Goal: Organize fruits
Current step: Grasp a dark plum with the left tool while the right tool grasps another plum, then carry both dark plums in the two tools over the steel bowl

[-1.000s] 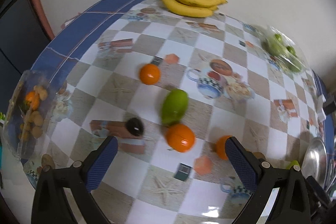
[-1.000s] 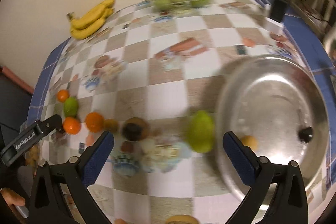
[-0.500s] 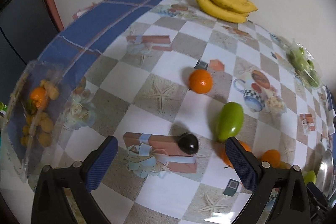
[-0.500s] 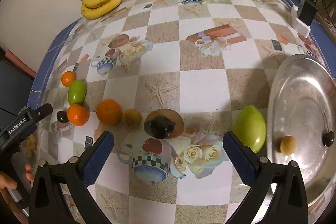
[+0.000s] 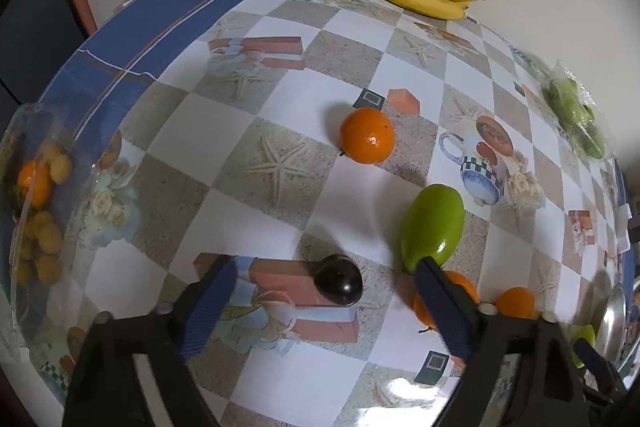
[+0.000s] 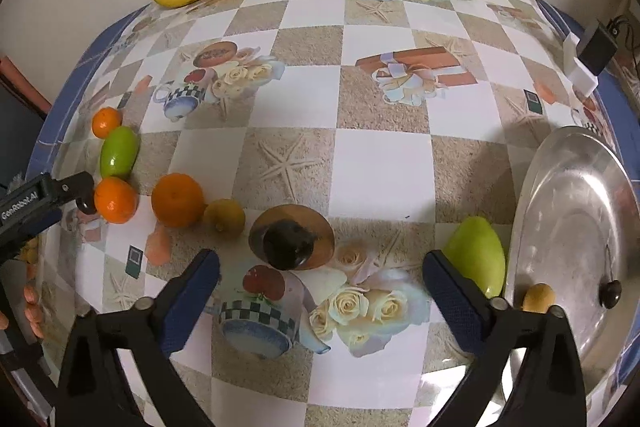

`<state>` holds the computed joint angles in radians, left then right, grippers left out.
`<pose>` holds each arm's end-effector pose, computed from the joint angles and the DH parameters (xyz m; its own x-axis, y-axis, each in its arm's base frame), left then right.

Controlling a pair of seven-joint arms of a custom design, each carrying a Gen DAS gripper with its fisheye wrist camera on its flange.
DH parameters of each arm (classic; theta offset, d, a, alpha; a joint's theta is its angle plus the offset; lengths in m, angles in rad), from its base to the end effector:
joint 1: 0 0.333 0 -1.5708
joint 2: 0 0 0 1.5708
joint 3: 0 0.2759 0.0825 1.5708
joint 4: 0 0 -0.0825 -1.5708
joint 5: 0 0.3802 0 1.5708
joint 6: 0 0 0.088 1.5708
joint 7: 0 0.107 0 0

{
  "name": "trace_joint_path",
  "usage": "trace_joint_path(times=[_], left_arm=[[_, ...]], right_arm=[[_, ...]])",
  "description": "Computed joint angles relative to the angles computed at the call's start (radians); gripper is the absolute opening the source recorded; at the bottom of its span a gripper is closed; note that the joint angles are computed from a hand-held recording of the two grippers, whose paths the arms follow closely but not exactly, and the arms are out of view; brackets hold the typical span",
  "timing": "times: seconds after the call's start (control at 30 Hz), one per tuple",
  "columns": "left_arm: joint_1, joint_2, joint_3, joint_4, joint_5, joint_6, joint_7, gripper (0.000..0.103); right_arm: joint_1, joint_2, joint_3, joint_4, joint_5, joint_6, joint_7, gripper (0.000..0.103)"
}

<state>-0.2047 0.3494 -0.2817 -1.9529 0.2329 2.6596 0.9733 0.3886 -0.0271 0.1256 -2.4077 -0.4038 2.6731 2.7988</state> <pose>0.5574 -0.2931 0.3101 -0.0649 -0.9884 0.1370 -0.9388 0.0139 -0.3441 0.4385 0.2612 0.3137 -0.3447 -0.9294 -0.1316 -0.8658 0.3690 -0.3379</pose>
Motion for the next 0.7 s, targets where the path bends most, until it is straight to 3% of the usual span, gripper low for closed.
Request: trace_joint_path(times=[0.03,0.1,0.27,0.47,0.7], left_arm=[[0.006,0.002,-0.006,0.002,-0.01,0.0,0.011,0.084],[0.027,0.012,-0.027,0.004,-0.056,0.011,0.043,0.076],[0.035,0.023,-0.036,0.01,-0.096,0.012,0.062,0.049],[0.043,0.024,-0.041,0.01,-0.12,0.008,0.083,0.031],[0.031,0.027,-0.038,0.02,-0.112,0.001,0.089,0.027]], right_arm=[[0.0,0.004,-0.001,0.002,0.012,0.003,-0.009,0.078],[-0.001,0.015,-0.003,0.008,0.03,0.0,-0.027,0.067],[-0.004,0.027,-0.003,0.009,0.063,0.034,-0.06,0.052],[-0.005,0.025,-0.003,0.004,0.079,0.066,-0.076,0.036],[-0.006,0.03,-0.004,-0.001,0.111,0.098,-0.099,0.028]])
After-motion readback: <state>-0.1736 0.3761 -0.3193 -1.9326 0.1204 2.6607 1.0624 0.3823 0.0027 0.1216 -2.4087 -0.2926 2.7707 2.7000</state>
